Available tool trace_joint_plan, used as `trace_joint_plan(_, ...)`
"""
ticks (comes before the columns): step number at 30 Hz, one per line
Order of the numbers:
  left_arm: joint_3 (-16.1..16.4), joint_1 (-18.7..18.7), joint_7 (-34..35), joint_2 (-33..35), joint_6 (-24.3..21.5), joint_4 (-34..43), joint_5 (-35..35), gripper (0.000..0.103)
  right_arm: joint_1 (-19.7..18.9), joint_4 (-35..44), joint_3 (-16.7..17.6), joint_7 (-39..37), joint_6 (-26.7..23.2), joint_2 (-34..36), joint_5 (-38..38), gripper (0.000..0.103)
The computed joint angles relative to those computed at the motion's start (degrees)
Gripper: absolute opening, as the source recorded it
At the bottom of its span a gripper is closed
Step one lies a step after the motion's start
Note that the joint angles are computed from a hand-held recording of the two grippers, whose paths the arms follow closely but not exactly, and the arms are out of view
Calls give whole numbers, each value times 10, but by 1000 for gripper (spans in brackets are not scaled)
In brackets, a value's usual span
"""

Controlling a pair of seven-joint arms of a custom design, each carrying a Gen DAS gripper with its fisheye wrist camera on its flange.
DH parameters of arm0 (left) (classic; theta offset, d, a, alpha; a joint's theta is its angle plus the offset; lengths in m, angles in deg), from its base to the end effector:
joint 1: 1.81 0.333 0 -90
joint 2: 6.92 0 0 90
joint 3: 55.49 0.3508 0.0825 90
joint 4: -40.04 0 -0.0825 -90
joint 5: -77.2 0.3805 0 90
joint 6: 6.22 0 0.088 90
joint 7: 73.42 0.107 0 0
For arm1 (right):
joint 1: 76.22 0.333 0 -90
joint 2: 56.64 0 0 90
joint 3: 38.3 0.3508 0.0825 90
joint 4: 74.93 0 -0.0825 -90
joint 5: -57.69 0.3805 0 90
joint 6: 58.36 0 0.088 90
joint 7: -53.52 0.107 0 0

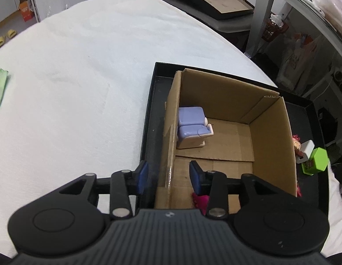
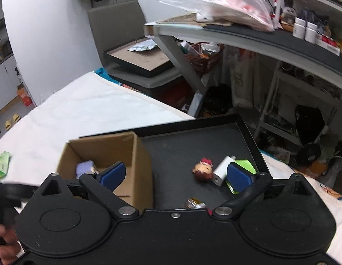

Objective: Organize rigid objects
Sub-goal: 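Open the right gripper and withdraw it toward the green hexagonal container, then grasp the green hexagonal container with the right gripper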

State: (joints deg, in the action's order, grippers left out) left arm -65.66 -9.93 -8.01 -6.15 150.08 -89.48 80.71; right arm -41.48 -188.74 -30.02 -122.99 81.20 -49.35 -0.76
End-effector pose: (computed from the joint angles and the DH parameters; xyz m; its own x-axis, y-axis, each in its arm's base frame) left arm 0.5280 -0.1766 0.4420 0.0284 -0.9895 0.1418 -0.9052 -0.0856 -0.4163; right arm 0.4515 0.4140 0.4727 -0.1569 -0.9856 -0.0626 -0.6788 0.1537 -0.7181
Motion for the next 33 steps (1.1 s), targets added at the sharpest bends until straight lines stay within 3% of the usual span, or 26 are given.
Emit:
trace_joint_plan(4, -2, -2, 6, -7, 0, -4, -1, 46, -11, -34, -6, 21, 35, -13, -16, 101)
trace_joint_plan(10, -7, -9, -45, -8, -26, 9, 77, 53, -33, -74, -12, 108, 87, -22, -63, 100)
trace_joint_plan(13, -8, -12, -62, -2, -49, 21, 80, 53, -37, -83, -12, 156, 77, -21, -103, 100)
trace_joint_plan(17, -10, -21, -96, 10, -80, 43, 125, 53, -36, -79, -9, 167, 34, -10, -100, 98)
trace_joint_plan(23, -10, -33, -139, 24, -115, 74, 176, 53, -41, -89, -13, 228, 36, -12, -147, 96)
trace_joint_plan(26, -10, -39, -151, 34, -123, 87, 183, 53, -52, -88, -18, 235, 58, -2, -146, 95)
trace_joint_plan(33, -6, -53, -191, 56, -172, 125, 215, 53, -56, -75, -30, 238, 51, 22, -132, 94)
